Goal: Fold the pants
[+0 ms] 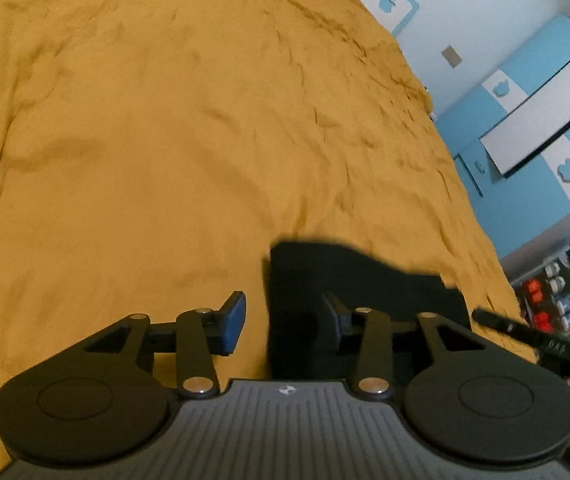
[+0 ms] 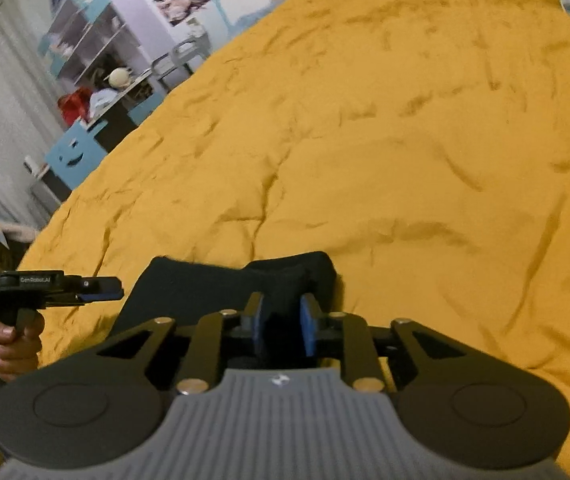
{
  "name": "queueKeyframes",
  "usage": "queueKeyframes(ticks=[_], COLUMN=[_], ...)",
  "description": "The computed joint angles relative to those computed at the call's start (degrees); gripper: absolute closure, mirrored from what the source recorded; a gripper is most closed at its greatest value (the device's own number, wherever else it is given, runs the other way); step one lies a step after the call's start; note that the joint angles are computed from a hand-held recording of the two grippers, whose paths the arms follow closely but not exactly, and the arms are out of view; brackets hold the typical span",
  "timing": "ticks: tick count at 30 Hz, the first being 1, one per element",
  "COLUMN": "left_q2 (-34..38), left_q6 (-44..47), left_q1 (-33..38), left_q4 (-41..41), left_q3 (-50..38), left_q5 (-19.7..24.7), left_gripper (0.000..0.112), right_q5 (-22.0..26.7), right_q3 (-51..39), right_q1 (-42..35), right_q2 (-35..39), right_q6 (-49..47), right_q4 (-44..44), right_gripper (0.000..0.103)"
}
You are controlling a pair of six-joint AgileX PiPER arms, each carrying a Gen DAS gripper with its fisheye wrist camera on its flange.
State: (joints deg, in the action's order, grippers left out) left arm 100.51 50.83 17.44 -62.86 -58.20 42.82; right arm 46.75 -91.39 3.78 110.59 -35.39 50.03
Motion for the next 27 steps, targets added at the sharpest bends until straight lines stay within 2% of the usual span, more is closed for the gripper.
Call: queueKeyframes(ticks=[2,5,7,9,13,14,16,17,18,19,20,21,24,27], left_q2=[-2.3,-6.4,-9.0,-10.0,-9.4,-8.8,-7.4,-6.8,-6.5,-6.3,-6.5,-7.9,-9.7,-10.7], left_q6=[2.3,5.4,7.0,8.4,10.7,11.3,11.2,11.6,12.0,12.2,12.1,12.3,11.6,12.5], left_q1=[2.3,4.5,5.9,7.6,8.0,7.6,6.7,6.5,6.3,6.0,5.3,4.6,5.1,6.4], left_q4=[-0.9,-0.6,-0.3,-0.9,-2.4,-3.1,-5.0,-6.2,-6.8,-6.9,-6.7,-6.7,-5.4,-4.7], left_q3=[3.7,9.3,12.6,14.8,17.4,17.3,16.7,16.6,16.7,16.6,16.4,17.6,18.1,18.9], left_q5=[3.5,6.2,7.7,9.9,11.0,10.5,10.2,10.3,10.6,10.6,10.2,9.4,10.1,11.3], left_gripper=[0.061,0.057,0.056,0.049,0.047,0.047,0.047,0.047,0.054,0.062,0.079,0.086,0.096,0.099], right_q5=[1.2,3.0,4.6,7.1,9.5,9.5,9.1,9.1,8.4,8.3,8.2,8.8,11.5,13.6], right_q3=[2.4,6.3,8.4,11.4,17.0,17.9,19.0,18.8,19.0,19.2,19.4,19.4,19.8,21.2], right_q1=[-0.2,0.2,0.2,-1.5,-4.0,-4.3,-4.1,-3.9,-3.6,-3.5,-3.6,-4.1,-6.3,-8.1], right_q2=[-2.8,-6.5,-8.1,-9.0,-9.9,-9.7,-9.5,-9.2,-9.4,-9.6,-9.9,-10.5,-12.2,-13.0], right_q6=[-1.4,1.4,4.7,4.6,3.8,3.0,3.3,4.0,4.7,4.8,4.7,4.5,3.6,1.4], right_q4=[0.0,-3.1,-5.2,-2.5,3.6,5.4,7.2,7.1,6.8,6.8,6.9,7.0,8.7,10.3], right_gripper=[0.075,0.063,0.063,0.063,0.063,0.065,0.076,0.088,0.095,0.096,0.097,0.098,0.099,0.100])
